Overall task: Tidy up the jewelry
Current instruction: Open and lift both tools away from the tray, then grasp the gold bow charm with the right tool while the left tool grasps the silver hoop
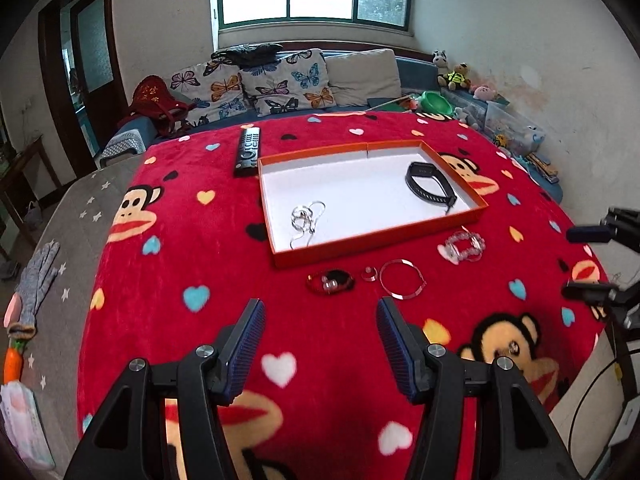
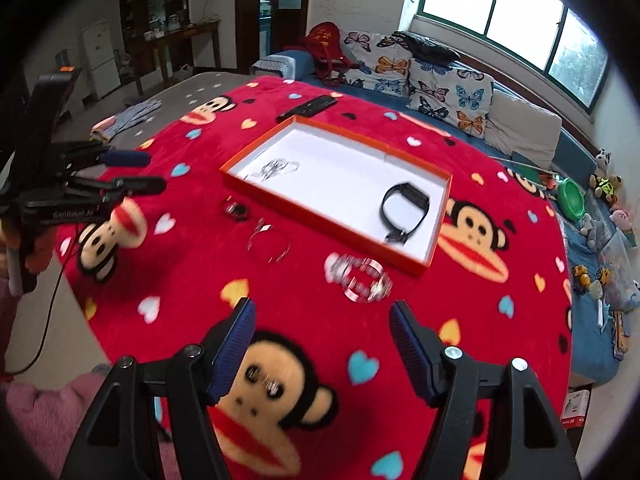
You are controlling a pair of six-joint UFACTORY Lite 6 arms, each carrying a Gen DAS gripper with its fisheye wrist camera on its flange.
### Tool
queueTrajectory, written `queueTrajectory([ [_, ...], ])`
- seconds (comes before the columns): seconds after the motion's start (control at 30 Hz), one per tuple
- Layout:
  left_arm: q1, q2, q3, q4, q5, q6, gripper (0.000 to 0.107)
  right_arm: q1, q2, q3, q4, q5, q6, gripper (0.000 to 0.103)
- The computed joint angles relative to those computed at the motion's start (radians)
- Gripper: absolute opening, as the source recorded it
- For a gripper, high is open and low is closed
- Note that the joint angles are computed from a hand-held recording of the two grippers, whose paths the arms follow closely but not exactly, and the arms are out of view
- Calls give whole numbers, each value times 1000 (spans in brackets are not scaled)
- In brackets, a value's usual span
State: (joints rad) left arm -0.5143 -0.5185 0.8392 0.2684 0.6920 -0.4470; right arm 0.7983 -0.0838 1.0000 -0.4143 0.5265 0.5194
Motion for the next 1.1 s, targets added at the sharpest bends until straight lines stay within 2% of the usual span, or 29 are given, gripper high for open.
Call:
queueTrajectory([
  [0.07, -35, -45, -41, 17, 12, -42, 61, 32, -22, -81, -51, -32, 72, 72],
  [0.13, -53, -66, -69, 18, 11, -65, 61, 63, -39, -150, -90, -60, 132, 60],
  [0.3, -93, -69, -119, 21, -18, -108, 58, 85, -34, -275, -164, -173, 254, 47],
  [0.4, -96, -47, -136, -1, -48, -104, 56, 57, -18, -299, -95, -238, 189, 42],
  [0.7, -84, 63, -122, -105, -138, -25, 53, 21, 36, -325, 33, -345, 44, 29],
  [0.97, -94, 220, -65, -155, -223, -2, 52, 24, 34, -345, -98, -383, 126, 23],
  [1.0, -98, 249, -51, -148, -237, -14, 52, 22, 39, -342, -104, -387, 124, 18],
  [1.1, -99, 347, 6, -166, -268, -8, 52, 36, 38, -346, -177, -388, 171, 13],
])
